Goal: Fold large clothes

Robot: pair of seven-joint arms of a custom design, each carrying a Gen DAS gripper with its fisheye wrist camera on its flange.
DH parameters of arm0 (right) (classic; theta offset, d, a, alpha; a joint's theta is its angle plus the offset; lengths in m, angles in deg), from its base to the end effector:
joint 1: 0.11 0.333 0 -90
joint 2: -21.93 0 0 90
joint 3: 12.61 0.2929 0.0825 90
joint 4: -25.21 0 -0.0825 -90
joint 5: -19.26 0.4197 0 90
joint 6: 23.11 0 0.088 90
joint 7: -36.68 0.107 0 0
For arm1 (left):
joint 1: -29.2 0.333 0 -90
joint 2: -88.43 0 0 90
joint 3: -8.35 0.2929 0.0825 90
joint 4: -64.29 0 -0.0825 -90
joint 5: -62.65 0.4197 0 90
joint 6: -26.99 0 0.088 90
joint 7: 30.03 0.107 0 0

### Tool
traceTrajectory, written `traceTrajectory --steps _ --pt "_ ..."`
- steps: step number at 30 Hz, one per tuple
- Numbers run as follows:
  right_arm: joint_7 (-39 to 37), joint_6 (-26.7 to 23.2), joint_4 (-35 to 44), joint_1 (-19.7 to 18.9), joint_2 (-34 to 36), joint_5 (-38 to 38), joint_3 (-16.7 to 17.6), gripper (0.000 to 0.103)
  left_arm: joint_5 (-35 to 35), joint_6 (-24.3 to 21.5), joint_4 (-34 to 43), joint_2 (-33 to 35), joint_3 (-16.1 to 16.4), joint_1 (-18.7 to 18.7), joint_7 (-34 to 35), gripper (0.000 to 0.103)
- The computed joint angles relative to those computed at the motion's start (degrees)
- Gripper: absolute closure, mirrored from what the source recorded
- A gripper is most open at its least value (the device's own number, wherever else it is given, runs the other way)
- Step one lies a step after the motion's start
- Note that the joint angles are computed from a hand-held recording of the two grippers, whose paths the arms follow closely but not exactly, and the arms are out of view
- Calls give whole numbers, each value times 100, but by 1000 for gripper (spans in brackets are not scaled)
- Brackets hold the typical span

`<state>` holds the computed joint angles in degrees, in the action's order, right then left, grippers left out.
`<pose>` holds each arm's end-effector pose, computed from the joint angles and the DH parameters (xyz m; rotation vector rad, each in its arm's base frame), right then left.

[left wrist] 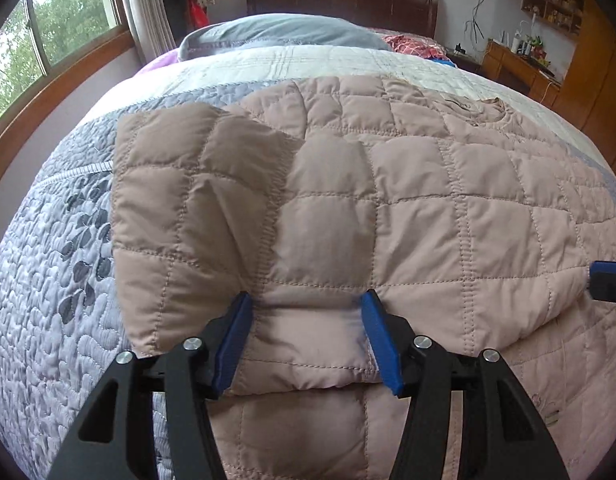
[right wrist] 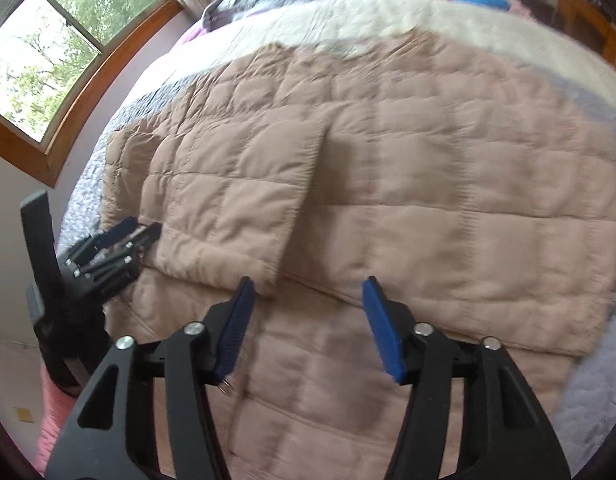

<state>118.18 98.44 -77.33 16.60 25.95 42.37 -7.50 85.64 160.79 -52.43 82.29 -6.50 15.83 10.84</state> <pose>0.5901 0.2541 0.5020 -2.2212 1.5366 0.1847 0.5271 -0.2798 0.4983 -2.0315 1.7662 -0.4822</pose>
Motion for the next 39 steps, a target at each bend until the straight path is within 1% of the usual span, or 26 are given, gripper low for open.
traceTrajectory --steps 1,2,3,4,5,6,8,10,13,16,20,22,25,30,34,36,39 --pt "-3 -84 147 0 154 134 14 54 -31 42 -48 -37 7 -3 11 47" --pt "22 -102 250 8 261 145 29 59 -61 85 -98 -73 15 0 17 47" --pt "57 -82 334 23 359 107 44 63 -82 109 -131 -100 19 7 23 47" --pt "125 -42 406 50 454 15 60 69 -90 126 -155 -119 11 10 8 47" --pt "140 -11 407 58 482 -11 74 75 -79 133 -165 -123 -4 10 -19 47" --pt "134 19 421 61 515 -13 87 78 -92 103 -15 -15 24 40 51 47" --pt "89 129 358 53 493 20 103 92 -130 128 -24 -32 30 42 28 47" --pt "6 158 341 28 469 156 117 98 -160 148 -45 -77 35 51 -7 47" --pt "-148 223 225 -6 321 252 105 99 -114 255 -98 -203 13 61 -90 47" --pt "-292 410 36 -49 53 400 56 99 159 264 -79 -306 -64 92 -262 47" --pt "-494 561 -239 -161 -399 611 -94 99 302 313 -21 -382 -111 119 -414 47" --pt "-430 708 -351 -193 -565 495 -157 100 435 308 60 -345 -145 123 -464 47" --pt "-244 846 -472 -305 -743 265 -292 99 387 332 222 -196 -137 81 -356 47" --pt "17 1039 -588 -484 -801 42 -431 99 510 284 502 145 -108 3 -316 47" --pt "169 1107 -640 -601 -690 -54 -484 99 526 61 720 450 -52 -91 -208 47" --pt "265 1052 -589 -620 -523 -117 -466 99 542 -13 762 553 -14 -133 -200 46" --pt "394 984 -576 -642 -293 -251 -431 99 400 46 748 641 58 -158 -126 44"
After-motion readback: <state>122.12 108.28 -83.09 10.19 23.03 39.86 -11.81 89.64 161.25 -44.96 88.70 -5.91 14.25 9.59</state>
